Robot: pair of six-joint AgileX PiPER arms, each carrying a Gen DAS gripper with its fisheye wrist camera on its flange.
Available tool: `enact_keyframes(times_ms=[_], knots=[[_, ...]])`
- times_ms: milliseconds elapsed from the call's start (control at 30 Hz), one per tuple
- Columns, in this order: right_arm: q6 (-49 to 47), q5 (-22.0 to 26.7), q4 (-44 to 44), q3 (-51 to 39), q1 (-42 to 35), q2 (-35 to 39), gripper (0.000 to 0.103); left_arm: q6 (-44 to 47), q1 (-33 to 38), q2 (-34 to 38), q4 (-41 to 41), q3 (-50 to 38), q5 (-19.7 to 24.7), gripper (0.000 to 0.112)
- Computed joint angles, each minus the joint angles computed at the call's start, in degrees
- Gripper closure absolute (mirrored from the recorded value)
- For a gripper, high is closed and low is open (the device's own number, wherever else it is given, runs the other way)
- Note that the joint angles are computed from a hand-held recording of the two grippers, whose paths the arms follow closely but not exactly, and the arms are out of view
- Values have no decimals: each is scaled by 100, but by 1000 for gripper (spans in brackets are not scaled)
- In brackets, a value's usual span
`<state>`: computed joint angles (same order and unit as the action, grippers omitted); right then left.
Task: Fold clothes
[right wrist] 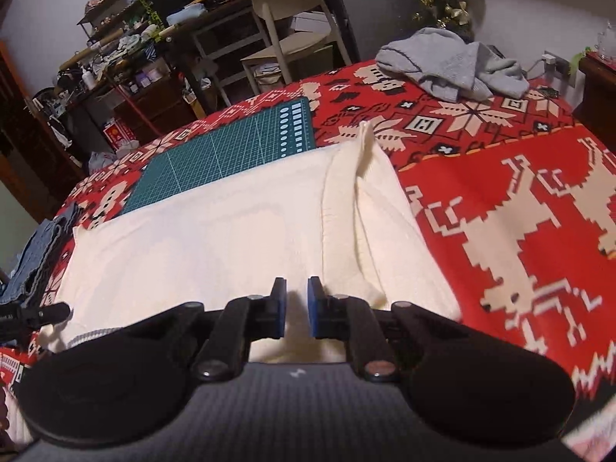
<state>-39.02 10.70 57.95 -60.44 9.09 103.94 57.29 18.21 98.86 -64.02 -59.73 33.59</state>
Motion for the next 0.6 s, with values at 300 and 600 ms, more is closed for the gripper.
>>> enact_keyframes(times_ms=[300,600], knots=[[145,45,-55,-315,-42,87,85,47,-177,144,-48,-362,-212,101],[-791,25,486,65,-212,-1,88,577,354,-43,-327,225,12,102]])
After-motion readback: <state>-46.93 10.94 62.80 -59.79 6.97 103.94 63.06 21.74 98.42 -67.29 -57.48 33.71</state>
